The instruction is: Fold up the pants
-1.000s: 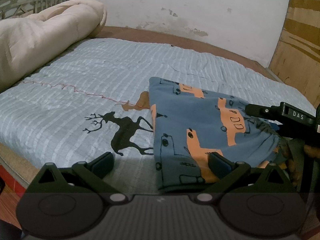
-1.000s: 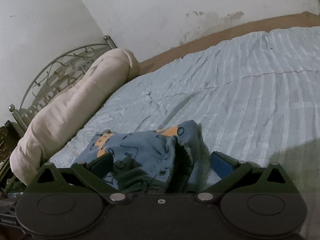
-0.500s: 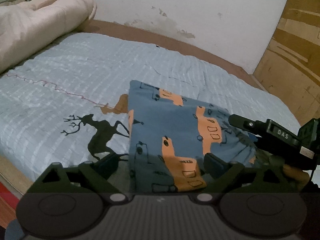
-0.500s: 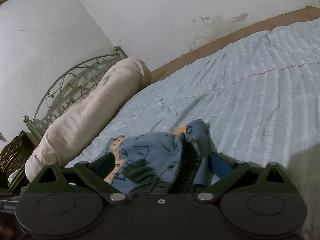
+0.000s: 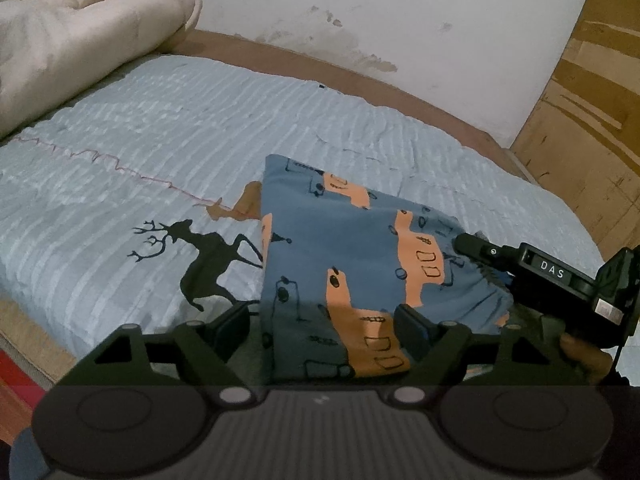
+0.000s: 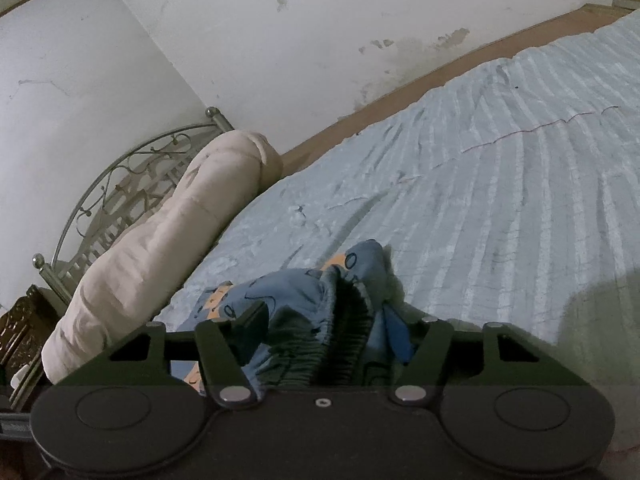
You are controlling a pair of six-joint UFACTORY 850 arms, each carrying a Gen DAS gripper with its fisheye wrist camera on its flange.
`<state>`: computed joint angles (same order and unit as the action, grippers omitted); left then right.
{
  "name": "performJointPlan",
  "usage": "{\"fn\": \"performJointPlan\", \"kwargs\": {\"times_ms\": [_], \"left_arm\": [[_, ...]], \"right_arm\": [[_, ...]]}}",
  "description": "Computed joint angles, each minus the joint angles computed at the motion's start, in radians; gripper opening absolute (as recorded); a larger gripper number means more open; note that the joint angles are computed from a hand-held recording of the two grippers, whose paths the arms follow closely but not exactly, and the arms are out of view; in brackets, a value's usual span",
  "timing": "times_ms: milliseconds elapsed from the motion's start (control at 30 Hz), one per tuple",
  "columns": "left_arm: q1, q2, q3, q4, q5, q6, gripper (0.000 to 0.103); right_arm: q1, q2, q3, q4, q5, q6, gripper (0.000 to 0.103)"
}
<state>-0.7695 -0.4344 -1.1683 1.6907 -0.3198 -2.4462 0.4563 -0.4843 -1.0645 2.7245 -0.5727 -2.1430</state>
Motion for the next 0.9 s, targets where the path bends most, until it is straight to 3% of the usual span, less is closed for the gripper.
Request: {"fn": "performJointPlan", "kwargs": {"times_ms": [300, 900], "left_arm": [[0.0, -0.001, -0.002, -0.03, 0.002, 0.024, 0.074], [-0.004, -0.002, -0.007, -0.095, -0.006, 0.082, 0.047]], "right_arm": [[0.015, -0.003, -0.013, 0.052, 0.031, -0.034, 0.047], [0.019, -0.005, -0.016, 0.064, 0.036, -0.055, 0.043]]}}
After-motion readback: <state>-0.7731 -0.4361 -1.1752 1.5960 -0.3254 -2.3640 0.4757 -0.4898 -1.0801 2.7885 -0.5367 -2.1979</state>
